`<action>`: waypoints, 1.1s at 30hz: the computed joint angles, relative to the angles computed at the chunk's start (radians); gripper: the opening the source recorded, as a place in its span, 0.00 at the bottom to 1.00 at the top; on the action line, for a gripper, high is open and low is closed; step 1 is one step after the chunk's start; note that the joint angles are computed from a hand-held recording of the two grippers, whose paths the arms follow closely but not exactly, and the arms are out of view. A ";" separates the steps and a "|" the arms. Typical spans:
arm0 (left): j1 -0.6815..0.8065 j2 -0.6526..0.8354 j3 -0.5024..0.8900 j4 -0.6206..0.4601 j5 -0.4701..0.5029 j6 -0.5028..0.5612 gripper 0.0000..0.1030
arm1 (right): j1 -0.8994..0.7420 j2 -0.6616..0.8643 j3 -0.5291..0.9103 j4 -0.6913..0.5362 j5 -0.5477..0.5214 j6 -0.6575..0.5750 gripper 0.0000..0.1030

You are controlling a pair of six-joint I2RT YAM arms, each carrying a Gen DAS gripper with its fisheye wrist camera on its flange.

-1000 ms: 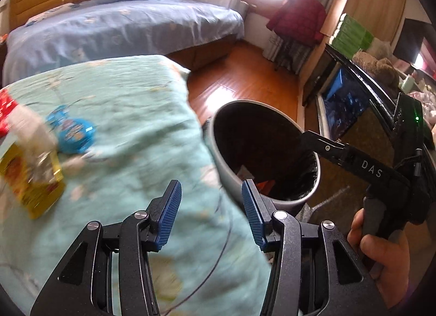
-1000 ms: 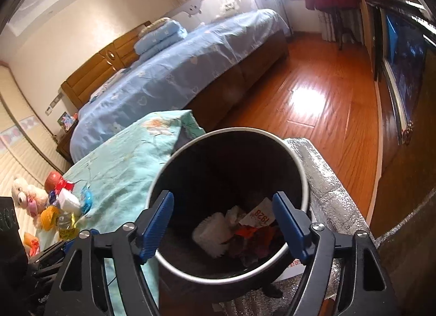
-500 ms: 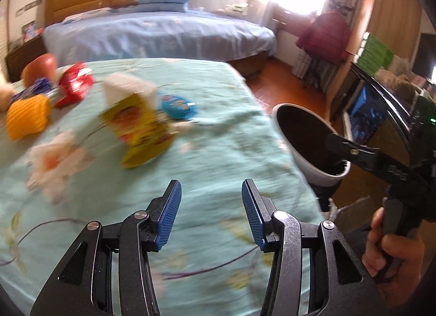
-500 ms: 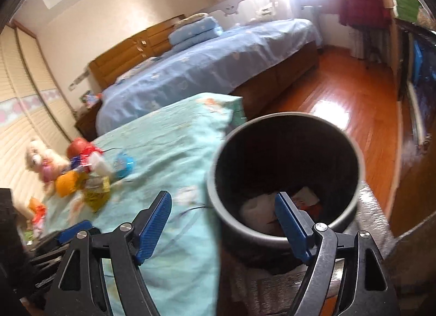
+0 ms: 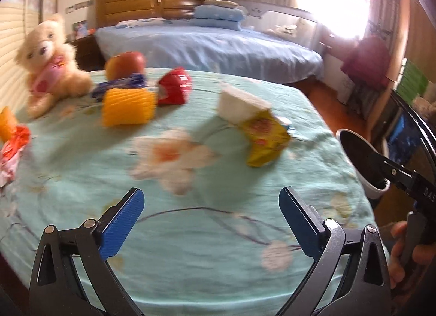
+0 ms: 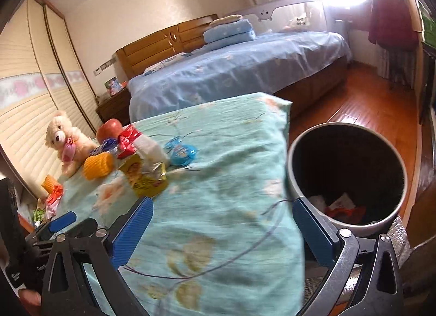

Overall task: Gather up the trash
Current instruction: 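Move both tools back over the bed toward the yellow net and chip bag, then grasp the yellow foam net with the left tool while the right tool grasps the yellow chip bag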

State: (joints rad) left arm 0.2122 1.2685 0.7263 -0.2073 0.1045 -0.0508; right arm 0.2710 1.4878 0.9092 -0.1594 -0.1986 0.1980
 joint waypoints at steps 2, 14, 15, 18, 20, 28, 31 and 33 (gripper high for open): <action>0.033 0.011 0.008 -0.005 -0.018 0.012 0.98 | 0.036 0.029 0.020 -0.016 0.024 0.009 1.00; 0.249 0.194 0.137 -0.051 0.032 0.069 0.99 | 0.188 0.161 0.139 -0.054 0.045 0.026 0.99; 0.256 0.211 0.149 -0.046 0.036 0.072 0.98 | 0.203 0.184 0.166 -0.070 0.064 0.025 0.99; 0.258 0.247 0.178 -0.029 0.029 0.075 0.99 | 0.224 0.227 0.214 -0.088 0.078 0.026 0.99; 0.258 0.276 0.211 -0.032 0.040 0.077 0.99 | 0.230 0.249 0.236 -0.096 0.077 0.028 0.99; 0.241 0.419 0.374 -0.035 0.054 0.057 0.99 | 0.251 0.358 0.351 -0.150 0.098 0.045 0.97; 0.233 0.472 0.437 -0.039 0.060 0.043 0.98 | 0.249 0.385 0.382 -0.156 0.099 0.059 0.95; 0.227 0.504 0.467 -0.030 0.050 0.036 0.98 | 0.245 0.405 0.406 -0.165 0.093 0.066 0.91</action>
